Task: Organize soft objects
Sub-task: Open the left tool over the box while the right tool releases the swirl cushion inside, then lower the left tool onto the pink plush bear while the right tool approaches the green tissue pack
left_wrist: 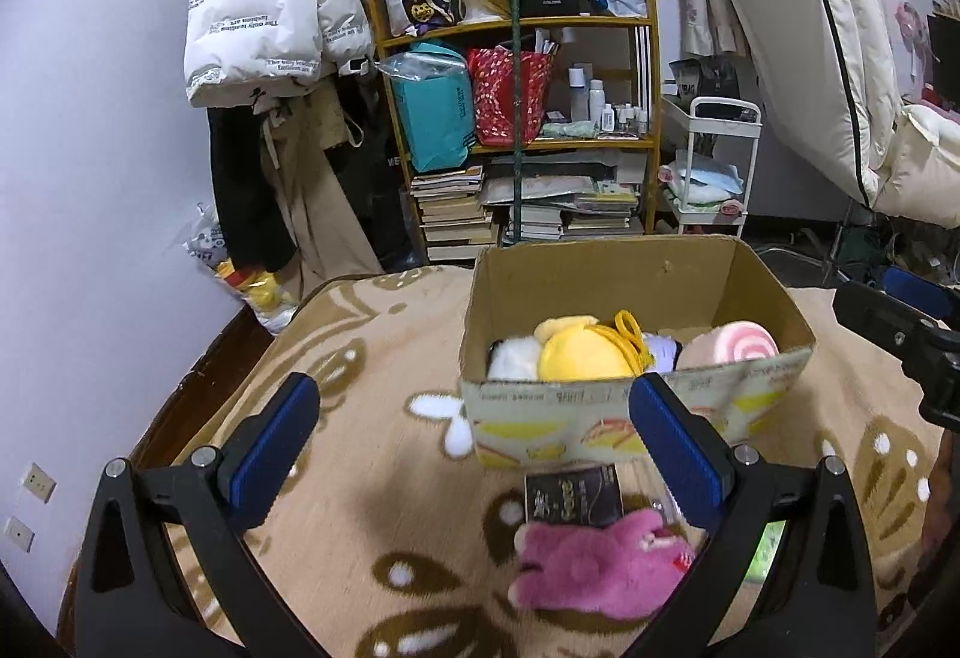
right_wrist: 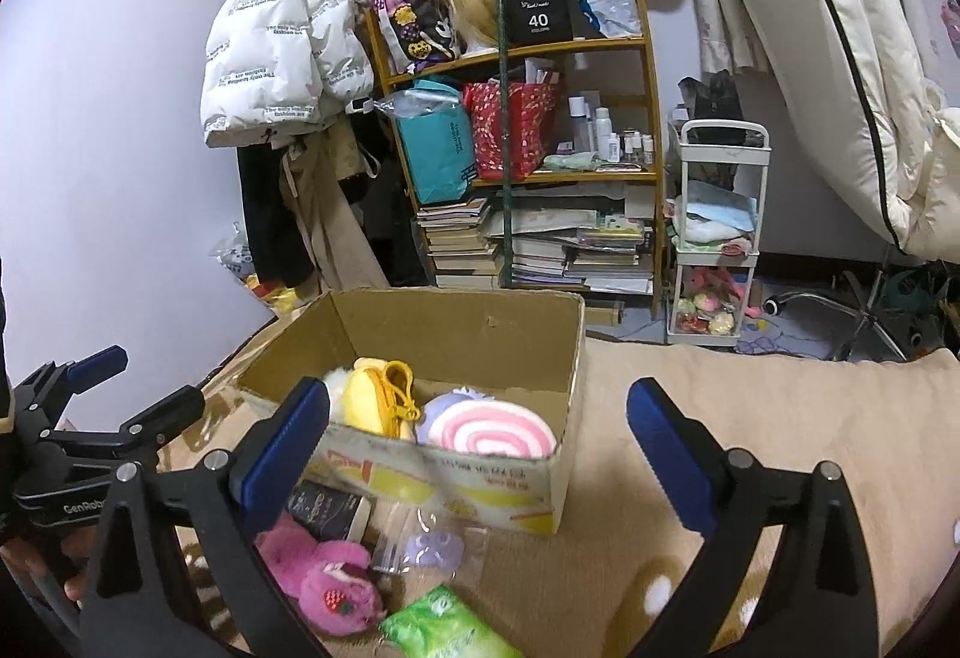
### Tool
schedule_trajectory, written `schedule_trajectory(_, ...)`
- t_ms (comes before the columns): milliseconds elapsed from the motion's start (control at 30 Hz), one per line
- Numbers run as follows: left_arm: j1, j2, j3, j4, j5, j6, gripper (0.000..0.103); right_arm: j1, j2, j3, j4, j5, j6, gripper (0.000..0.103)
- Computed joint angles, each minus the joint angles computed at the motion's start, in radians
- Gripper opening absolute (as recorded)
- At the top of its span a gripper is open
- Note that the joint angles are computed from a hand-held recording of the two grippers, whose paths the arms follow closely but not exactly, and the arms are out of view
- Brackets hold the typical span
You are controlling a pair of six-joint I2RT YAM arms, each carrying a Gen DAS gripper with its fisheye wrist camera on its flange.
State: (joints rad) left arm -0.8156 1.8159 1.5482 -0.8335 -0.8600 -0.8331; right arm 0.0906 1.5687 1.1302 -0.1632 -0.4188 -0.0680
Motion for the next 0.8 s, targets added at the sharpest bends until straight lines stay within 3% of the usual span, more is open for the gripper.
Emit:
schedule_trajectory(367,-0.087,-0.034,0.002,-0.164,0.024,-0.156,0.102,0.008,-0.143,-0.098,-0.063,0.014,-0.059,0.103)
schedule_trajectory(800,-0.123,-0.072,-0.047,-0.199,0.084,-0.228,0.102,0.029,-0.205,-0.152,-0.148,0.055,-0.136,0.103)
